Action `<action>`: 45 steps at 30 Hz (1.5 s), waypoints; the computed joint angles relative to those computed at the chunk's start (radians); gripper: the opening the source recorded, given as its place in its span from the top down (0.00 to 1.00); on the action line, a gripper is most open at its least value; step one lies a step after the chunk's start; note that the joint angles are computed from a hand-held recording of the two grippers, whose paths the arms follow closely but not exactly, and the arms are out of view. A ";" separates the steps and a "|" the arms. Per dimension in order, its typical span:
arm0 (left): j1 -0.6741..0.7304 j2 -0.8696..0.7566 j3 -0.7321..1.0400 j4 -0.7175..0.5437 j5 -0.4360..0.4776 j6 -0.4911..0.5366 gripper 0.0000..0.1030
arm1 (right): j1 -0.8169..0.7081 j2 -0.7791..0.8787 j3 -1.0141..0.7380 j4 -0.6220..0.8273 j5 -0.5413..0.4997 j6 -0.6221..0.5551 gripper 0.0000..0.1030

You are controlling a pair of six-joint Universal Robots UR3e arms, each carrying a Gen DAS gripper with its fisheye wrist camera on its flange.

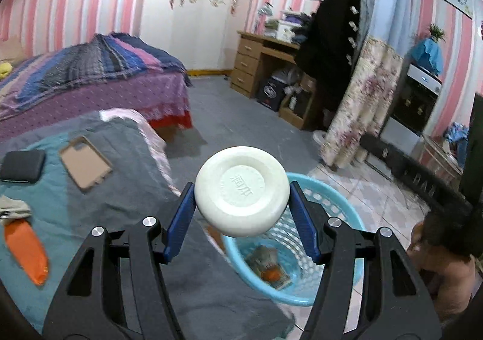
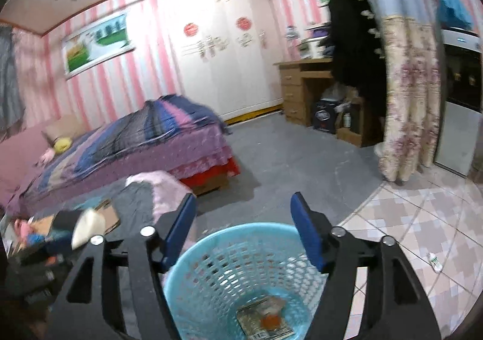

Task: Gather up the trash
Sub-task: 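Open the right tool to drop the orange peel into the basket, then open the left tool to drop the white lid into the basket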

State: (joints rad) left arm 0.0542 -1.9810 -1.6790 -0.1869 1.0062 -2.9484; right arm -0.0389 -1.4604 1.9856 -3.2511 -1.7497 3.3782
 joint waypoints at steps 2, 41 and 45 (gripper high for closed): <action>-0.040 -0.015 0.027 -0.015 0.021 -0.010 0.41 | -0.006 -0.014 0.009 0.010 -0.052 0.001 0.32; 0.922 0.065 -0.072 0.001 -0.166 0.133 0.09 | 0.504 0.529 -0.844 0.261 -0.010 -0.151 0.16; 0.960 0.020 -0.020 -0.046 -0.160 0.116 0.09 | 0.519 0.737 -1.263 0.495 0.100 -0.171 0.14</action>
State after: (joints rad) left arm 1.0146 -1.9612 -1.6988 -0.2325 0.8463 -2.8325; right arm 0.4798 -0.7233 0.7227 -2.7564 -1.6494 3.2069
